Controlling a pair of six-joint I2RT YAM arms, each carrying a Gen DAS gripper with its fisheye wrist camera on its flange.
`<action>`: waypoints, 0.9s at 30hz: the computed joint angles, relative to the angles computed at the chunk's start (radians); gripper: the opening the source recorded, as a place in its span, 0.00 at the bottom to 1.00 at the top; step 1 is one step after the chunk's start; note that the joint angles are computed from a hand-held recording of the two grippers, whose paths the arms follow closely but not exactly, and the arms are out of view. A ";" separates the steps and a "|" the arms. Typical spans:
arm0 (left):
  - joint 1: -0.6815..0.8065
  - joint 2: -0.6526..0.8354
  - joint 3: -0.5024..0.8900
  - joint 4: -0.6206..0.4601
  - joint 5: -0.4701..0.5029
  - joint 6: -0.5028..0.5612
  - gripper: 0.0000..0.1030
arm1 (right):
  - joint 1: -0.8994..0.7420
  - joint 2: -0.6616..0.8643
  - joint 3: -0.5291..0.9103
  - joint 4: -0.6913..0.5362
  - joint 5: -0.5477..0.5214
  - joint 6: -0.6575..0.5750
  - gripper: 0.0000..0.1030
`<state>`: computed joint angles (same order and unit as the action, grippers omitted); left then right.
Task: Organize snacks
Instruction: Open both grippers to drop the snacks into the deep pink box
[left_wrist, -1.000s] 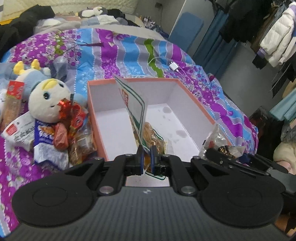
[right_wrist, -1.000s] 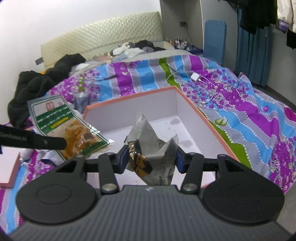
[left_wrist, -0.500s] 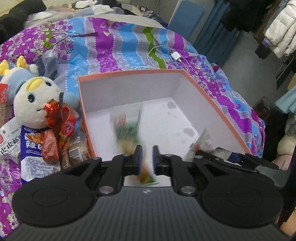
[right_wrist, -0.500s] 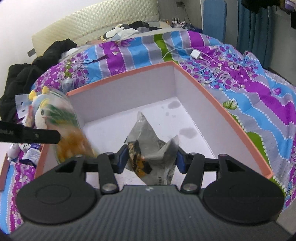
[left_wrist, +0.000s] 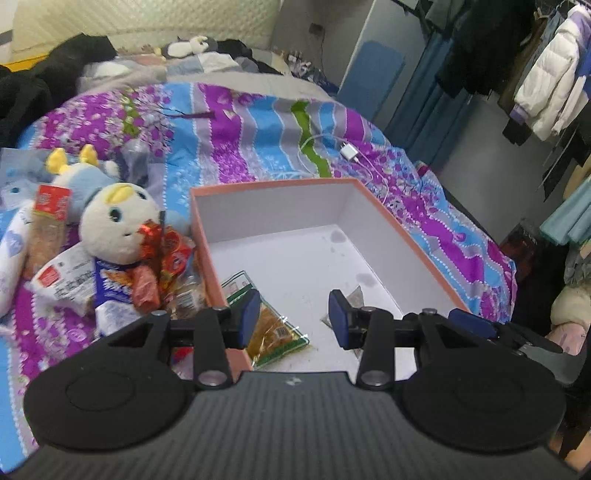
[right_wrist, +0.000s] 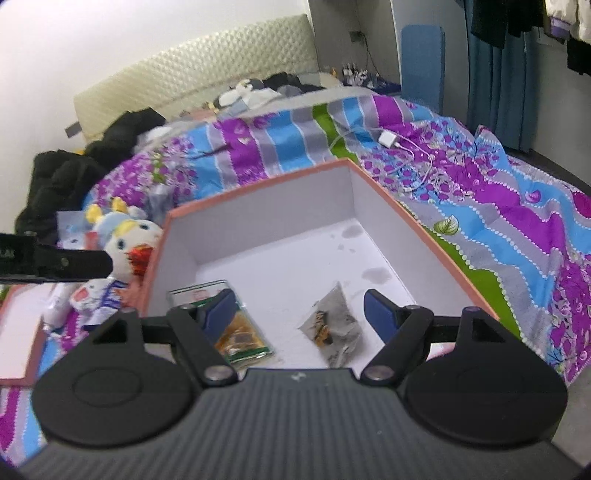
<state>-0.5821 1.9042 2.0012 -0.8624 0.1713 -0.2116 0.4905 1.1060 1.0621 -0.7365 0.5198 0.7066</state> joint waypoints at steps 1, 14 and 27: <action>0.000 -0.045 -0.046 0.009 -0.003 -0.004 0.45 | 0.036 -0.010 0.012 -0.026 0.026 0.022 0.76; 0.015 -0.552 -0.465 -0.016 -0.046 -0.037 0.45 | 0.532 0.023 0.195 -0.351 0.360 0.370 0.76; -0.061 -0.868 -0.667 -0.094 -0.144 -0.142 0.45 | 0.895 0.141 0.307 -0.631 0.498 0.735 0.76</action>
<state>-0.6427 1.0365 1.3344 -0.9561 0.0275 -0.3534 1.3852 1.2466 1.3692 -1.3678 1.0182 1.4421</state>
